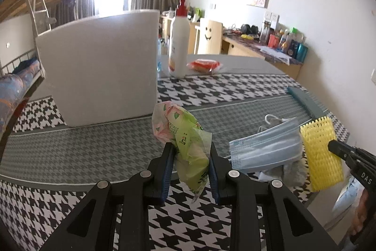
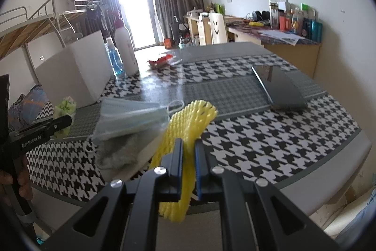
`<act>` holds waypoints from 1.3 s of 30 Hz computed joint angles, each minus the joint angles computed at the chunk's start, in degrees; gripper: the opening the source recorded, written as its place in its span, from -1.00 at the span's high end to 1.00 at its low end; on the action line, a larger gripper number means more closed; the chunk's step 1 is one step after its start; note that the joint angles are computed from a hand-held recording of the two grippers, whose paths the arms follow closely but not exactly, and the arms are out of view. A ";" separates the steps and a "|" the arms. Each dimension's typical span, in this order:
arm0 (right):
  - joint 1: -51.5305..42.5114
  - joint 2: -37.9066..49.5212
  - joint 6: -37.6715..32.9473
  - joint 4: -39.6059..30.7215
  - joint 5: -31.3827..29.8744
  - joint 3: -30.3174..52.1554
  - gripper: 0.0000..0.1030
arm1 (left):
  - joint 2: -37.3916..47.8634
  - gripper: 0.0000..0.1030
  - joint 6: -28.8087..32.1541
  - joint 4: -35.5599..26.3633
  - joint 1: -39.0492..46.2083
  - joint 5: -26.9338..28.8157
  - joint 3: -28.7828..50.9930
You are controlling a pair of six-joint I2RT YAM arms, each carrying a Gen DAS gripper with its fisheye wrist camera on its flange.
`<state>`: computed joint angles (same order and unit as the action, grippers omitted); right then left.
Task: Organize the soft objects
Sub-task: 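Lift plastic bag with left tool while right tool lifts yellow net toward foam box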
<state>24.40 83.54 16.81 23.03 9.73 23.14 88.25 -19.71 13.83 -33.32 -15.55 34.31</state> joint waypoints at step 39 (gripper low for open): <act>4.86 -3.22 -4.00 -3.77 -0.95 13.59 0.77 | -15.69 0.44 9.32 -0.58 1.12 -0.29 -0.83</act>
